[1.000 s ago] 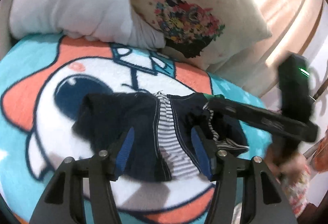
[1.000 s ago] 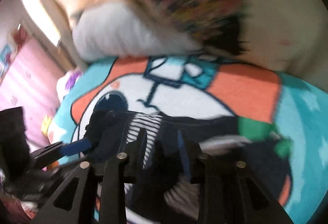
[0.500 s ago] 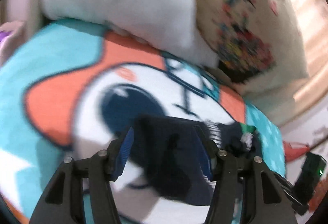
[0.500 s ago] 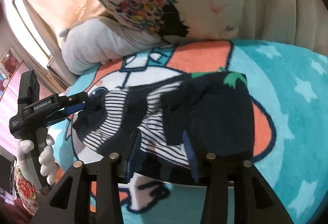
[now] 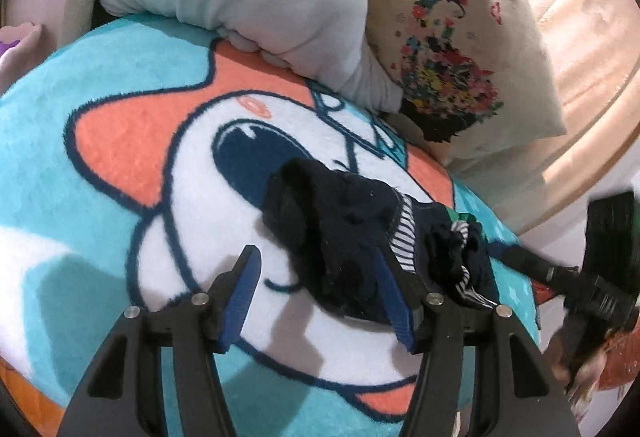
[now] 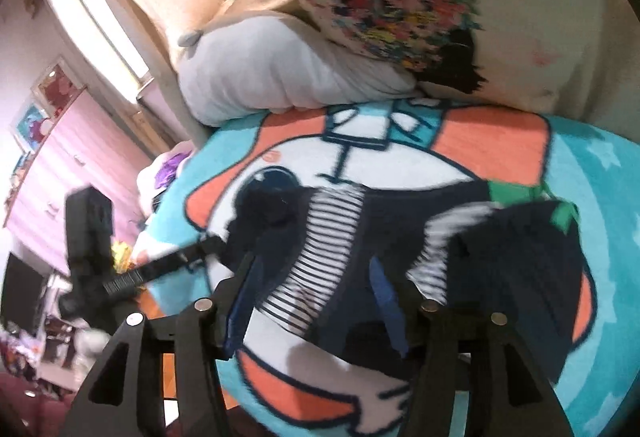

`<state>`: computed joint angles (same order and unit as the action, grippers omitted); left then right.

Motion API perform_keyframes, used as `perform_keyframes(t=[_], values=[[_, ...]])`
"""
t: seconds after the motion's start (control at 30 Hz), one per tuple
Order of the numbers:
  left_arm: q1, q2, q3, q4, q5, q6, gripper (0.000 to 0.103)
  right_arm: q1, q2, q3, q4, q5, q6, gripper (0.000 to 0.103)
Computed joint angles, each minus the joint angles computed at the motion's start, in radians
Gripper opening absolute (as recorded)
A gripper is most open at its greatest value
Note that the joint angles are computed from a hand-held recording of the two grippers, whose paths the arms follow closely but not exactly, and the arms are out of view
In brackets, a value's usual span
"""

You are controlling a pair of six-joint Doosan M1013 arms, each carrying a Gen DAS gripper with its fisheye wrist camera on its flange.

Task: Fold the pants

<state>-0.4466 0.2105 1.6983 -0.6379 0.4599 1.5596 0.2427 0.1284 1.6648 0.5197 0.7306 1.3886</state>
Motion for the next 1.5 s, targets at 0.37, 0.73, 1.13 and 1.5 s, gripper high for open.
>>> perform_keyframes(t=[0.37, 0.73, 1.13, 1.5], values=[[0.014, -0.025, 0.066, -0.194, -0.037, 0.185, 0.058, 0.114, 0.299, -0.407, -0.228, 0.458, 0.083, 0.067], [0.012, -0.024, 0.079, -0.266, -0.031, 0.272, 0.058, 0.181, 0.518, -0.696, -0.416, 0.838, 0.185, 0.082], [-0.014, 0.022, 0.034, -0.358, 0.020, 0.347, 0.059, 0.199, 0.473, -0.638, -0.474, 0.772, 0.163, 0.050], [-0.048, 0.028, 0.010, -0.190, -0.015, 0.204, 0.013, 0.155, 0.392, -0.547, -0.368, 0.661, 0.132, 0.026]])
